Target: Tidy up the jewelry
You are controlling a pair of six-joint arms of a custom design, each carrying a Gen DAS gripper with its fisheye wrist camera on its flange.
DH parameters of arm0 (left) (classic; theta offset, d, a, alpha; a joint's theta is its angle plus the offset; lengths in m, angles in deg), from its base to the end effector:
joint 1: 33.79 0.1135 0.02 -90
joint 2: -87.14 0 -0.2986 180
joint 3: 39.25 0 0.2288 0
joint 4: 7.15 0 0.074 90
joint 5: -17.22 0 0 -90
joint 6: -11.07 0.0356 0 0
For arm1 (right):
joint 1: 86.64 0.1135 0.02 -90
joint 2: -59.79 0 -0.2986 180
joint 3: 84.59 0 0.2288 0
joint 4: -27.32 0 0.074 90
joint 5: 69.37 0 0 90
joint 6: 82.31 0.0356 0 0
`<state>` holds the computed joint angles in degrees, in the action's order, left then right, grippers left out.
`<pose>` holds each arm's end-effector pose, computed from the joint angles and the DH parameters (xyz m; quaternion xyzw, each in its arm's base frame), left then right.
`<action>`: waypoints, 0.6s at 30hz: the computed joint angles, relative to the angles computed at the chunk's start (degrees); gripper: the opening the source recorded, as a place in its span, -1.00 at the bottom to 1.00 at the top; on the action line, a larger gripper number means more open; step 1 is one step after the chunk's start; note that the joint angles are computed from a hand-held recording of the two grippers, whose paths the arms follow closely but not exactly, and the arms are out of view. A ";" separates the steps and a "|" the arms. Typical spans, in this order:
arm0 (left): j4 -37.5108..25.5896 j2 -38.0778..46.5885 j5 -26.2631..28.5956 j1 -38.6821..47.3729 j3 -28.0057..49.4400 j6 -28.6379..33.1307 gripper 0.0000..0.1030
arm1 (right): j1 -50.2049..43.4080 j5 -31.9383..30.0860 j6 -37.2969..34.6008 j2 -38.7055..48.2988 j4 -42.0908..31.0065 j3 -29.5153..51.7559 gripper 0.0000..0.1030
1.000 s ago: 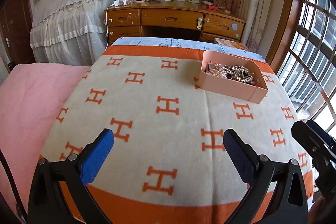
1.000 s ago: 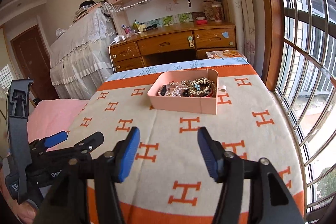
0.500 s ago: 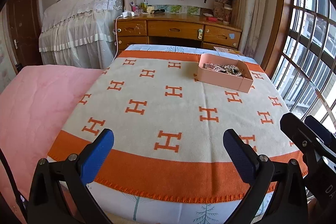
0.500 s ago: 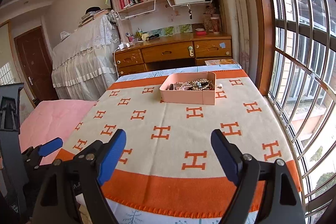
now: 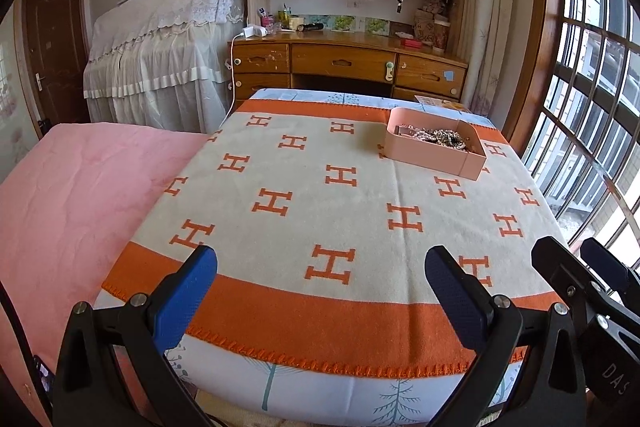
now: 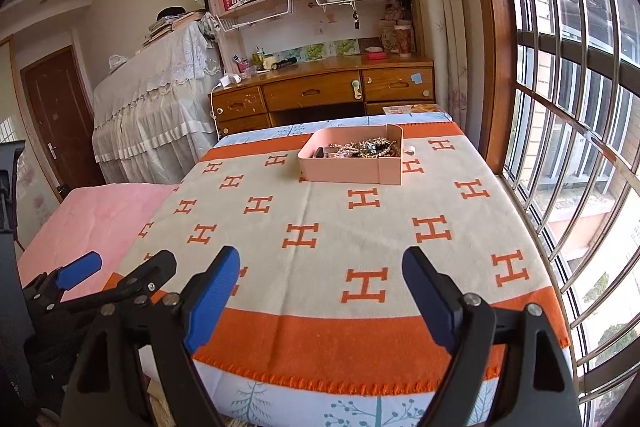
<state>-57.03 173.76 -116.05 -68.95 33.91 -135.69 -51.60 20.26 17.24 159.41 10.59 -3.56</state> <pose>0.2346 -0.1354 0.2690 -0.2530 0.8726 0.0953 0.4069 0.3079 0.2162 0.2716 -0.1974 0.8661 0.1769 0.4238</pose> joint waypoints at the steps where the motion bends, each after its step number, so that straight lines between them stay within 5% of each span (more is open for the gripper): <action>1: 0.10 0.31 0.14 0.09 0.14 -0.04 0.99 | 0.06 0.02 -0.15 -0.11 0.22 -0.15 0.64; 18: 0.66 0.81 0.33 0.54 0.11 0.47 0.98 | 0.05 -0.18 -0.06 0.20 0.07 0.12 0.64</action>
